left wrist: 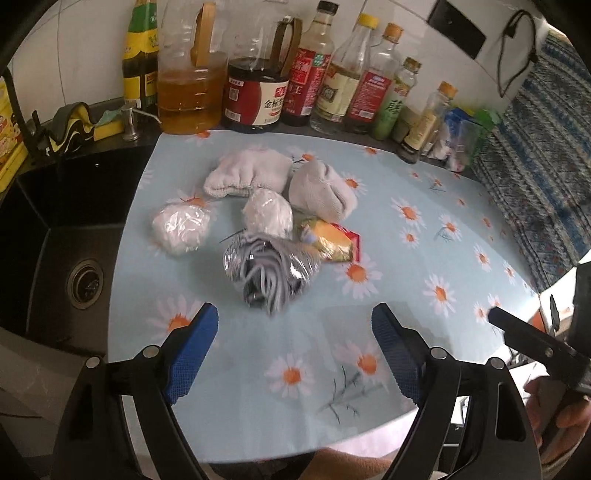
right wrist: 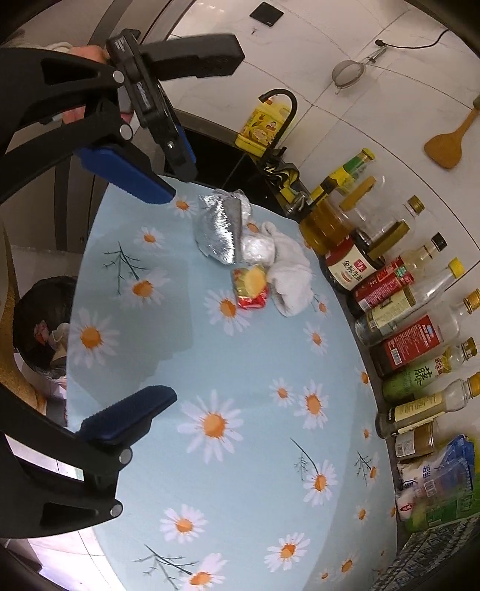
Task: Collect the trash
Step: 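Raise both grippers back above the table, then grasp the foil-wrapped grey cloth with the left gripper while the right grasps the white mesh bundle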
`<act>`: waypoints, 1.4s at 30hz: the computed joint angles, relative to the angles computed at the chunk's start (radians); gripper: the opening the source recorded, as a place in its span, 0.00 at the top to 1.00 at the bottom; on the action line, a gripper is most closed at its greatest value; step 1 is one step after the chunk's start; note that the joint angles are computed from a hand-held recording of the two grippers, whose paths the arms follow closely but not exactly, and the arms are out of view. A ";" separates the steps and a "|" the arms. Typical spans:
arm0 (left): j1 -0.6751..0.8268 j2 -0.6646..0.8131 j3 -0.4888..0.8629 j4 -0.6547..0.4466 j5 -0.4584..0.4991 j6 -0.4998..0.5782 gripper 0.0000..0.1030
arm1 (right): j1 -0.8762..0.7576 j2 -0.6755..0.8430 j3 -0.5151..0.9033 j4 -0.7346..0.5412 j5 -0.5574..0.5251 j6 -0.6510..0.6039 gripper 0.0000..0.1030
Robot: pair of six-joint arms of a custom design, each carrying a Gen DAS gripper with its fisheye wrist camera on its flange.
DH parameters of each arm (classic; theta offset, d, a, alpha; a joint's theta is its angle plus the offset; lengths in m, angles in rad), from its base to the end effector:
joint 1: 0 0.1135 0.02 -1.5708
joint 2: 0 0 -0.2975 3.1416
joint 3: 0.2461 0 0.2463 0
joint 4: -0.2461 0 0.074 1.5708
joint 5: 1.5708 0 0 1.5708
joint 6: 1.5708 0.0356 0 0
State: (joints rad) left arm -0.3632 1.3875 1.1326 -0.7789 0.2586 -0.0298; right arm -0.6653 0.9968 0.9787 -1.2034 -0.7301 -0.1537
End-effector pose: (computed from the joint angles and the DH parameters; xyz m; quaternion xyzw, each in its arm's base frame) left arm 0.2468 -0.1036 0.3107 0.1924 0.9372 -0.1733 0.2337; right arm 0.1191 -0.0633 0.3245 0.1727 0.9057 0.2579 0.2889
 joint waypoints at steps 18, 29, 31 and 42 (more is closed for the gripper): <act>-0.044 0.214 0.087 0.061 -0.082 -0.066 0.35 | -0.178 0.179 0.025 -0.015 -0.042 -0.206 0.05; -0.031 0.160 0.062 0.062 -0.050 -0.052 0.46 | -0.108 0.230 0.025 0.070 -0.036 -0.154 0.05; -0.023 0.141 0.058 0.055 -0.045 -0.054 0.46 | -0.068 0.232 0.026 0.100 -0.027 -0.123 0.05; 0.027 0.004 0.005 -0.004 -0.042 -0.074 0.46 | 0.162 0.308 0.066 0.276 0.032 0.024 0.05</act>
State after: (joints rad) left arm -0.3364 1.3913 1.1380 -0.7827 0.2162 -0.1035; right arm -0.5034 1.3050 1.0444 -0.9273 -0.6977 -0.1300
